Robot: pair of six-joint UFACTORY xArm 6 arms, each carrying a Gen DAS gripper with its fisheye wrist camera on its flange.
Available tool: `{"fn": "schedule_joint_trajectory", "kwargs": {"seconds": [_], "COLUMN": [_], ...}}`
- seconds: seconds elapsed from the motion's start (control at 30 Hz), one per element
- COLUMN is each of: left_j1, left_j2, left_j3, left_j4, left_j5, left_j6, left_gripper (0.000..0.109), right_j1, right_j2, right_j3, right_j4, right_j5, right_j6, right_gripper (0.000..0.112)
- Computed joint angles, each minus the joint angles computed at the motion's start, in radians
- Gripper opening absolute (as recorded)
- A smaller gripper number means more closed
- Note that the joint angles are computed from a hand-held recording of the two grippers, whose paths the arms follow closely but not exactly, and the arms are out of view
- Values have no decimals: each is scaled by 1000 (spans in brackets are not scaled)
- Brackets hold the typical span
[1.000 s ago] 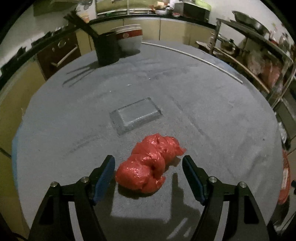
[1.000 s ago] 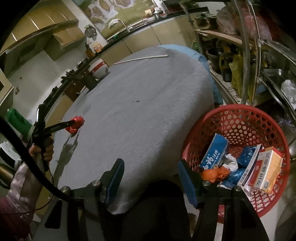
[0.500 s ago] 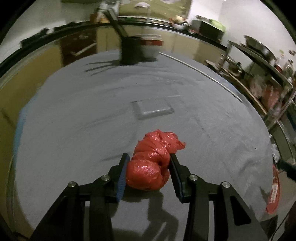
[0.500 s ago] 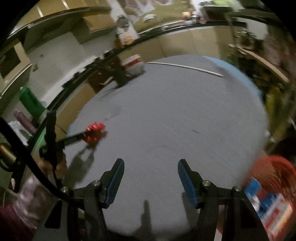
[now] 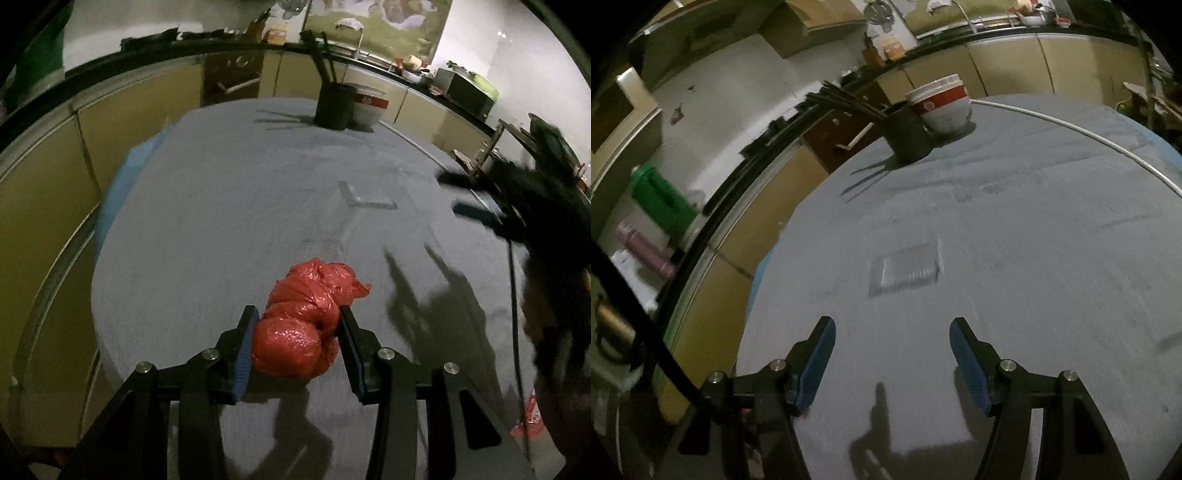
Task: Collect trash
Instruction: 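Grasp the clear plastic tray with the right tool while the left holds the red bag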
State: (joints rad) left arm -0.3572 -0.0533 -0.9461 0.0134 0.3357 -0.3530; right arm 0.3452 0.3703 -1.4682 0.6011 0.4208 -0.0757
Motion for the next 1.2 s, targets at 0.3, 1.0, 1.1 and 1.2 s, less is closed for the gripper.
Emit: {"fn": "schedule_joint_trajectory", "kwargs": {"seconds": [0.3, 1.0, 1.1, 1.2], "left_j1": [-8, -13, -12, -14], "left_j2": [-28, 3, 6, 5], "left_j3": [34, 10, 6, 7], "left_j4": [-21, -81, -93, -126], "left_j5": [3, 1, 10, 5], "left_j6": [-5, 29, 37, 61], "left_gripper": [45, 45, 45, 45], "right_j1": [-27, -11, -14, -25], "right_j2": [270, 397, 345, 285], "right_j3": [-358, -530, -460, -401], "right_j4": [-94, -378, -351, -319], "right_j5": [43, 242, 241, 296], "right_j6": [217, 357, 290, 218], "right_gripper": [68, 39, 39, 39]}}
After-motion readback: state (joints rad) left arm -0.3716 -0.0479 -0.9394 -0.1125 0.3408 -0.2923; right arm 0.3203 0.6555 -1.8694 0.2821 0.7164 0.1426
